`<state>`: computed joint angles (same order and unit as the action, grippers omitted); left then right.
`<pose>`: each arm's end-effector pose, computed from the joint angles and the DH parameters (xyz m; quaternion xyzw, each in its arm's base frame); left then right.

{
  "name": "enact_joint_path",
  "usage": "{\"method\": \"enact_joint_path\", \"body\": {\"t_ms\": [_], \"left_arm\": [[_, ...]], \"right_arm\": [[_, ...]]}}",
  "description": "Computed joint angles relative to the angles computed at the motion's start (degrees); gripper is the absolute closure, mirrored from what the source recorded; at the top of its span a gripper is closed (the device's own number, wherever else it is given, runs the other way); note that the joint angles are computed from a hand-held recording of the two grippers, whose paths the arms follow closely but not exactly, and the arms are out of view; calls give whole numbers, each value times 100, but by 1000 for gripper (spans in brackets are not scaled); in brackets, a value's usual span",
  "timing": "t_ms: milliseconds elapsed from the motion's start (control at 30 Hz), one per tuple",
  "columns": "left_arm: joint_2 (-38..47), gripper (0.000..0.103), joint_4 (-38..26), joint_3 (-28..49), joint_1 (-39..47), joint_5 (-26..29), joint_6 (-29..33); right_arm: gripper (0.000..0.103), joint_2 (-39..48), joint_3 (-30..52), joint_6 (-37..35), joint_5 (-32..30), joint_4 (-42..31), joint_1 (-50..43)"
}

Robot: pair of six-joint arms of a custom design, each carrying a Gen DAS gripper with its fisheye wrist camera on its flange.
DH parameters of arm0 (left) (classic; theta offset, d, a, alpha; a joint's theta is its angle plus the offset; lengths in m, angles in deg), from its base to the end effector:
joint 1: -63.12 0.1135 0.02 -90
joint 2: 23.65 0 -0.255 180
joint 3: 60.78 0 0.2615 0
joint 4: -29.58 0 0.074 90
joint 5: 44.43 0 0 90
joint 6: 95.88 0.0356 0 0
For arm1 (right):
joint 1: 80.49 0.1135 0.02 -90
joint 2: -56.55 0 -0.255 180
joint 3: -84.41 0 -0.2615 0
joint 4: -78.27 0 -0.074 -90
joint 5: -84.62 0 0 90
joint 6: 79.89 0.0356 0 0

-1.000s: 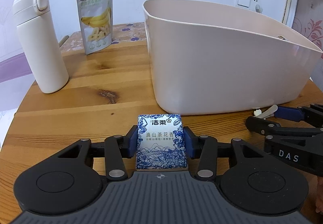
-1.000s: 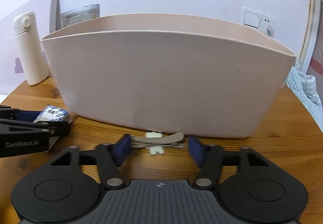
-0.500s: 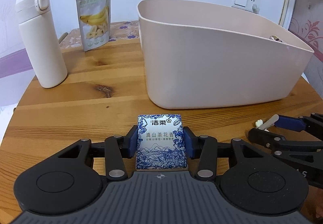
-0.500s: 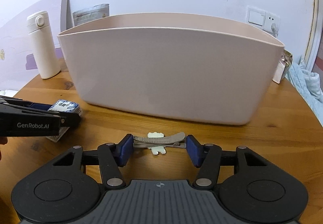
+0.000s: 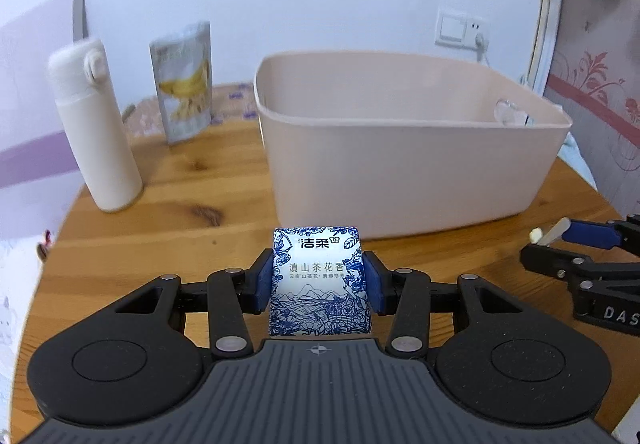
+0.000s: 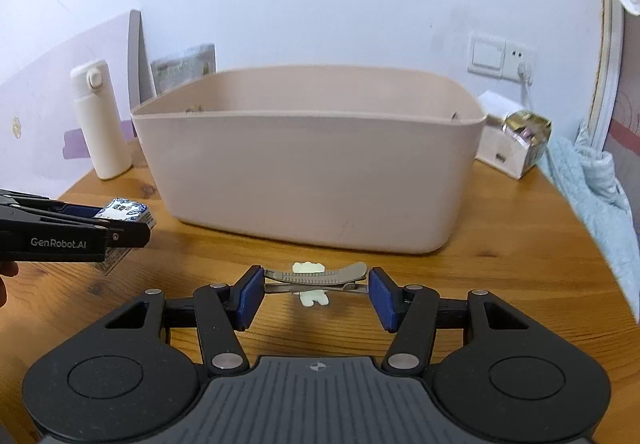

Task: Organize objects
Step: 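Carry the tissue pack and hair clips over the bin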

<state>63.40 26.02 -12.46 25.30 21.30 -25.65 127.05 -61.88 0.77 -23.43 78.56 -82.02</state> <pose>0.2378 -0.1660 0.1329 0.0563 0.8964 -0.0220 0.4391 0.2312 0.0049 0.1331 -0.1305 0.8751 0.0973 0.4558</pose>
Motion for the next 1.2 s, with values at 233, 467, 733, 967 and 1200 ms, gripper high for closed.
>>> {"method": "enact_joint_path", "body": {"t_ms": [233, 467, 733, 967, 1200], "left_arm": [[-678, 56, -349, -18, -174, -273, -2], [-1138, 56, -625, 66, -310, -434, -9], [-1036, 56, -641, 645, -229, -415, 500], [-254, 56, -672, 1616, -16, -155, 919], [860, 56, -1061, 2872, 279, 301, 1120]], "right_arm": [[48, -978, -86, -101, -443, -491, -526], [48, -1657, 12, -86, -768, -798, -921], [48, -1648, 439, -90, -891, -736, -1079], [48, -843, 1076, 56, -778, -393, -1016], [48, 10, 1722, 180, -526, -133, -816]]}}
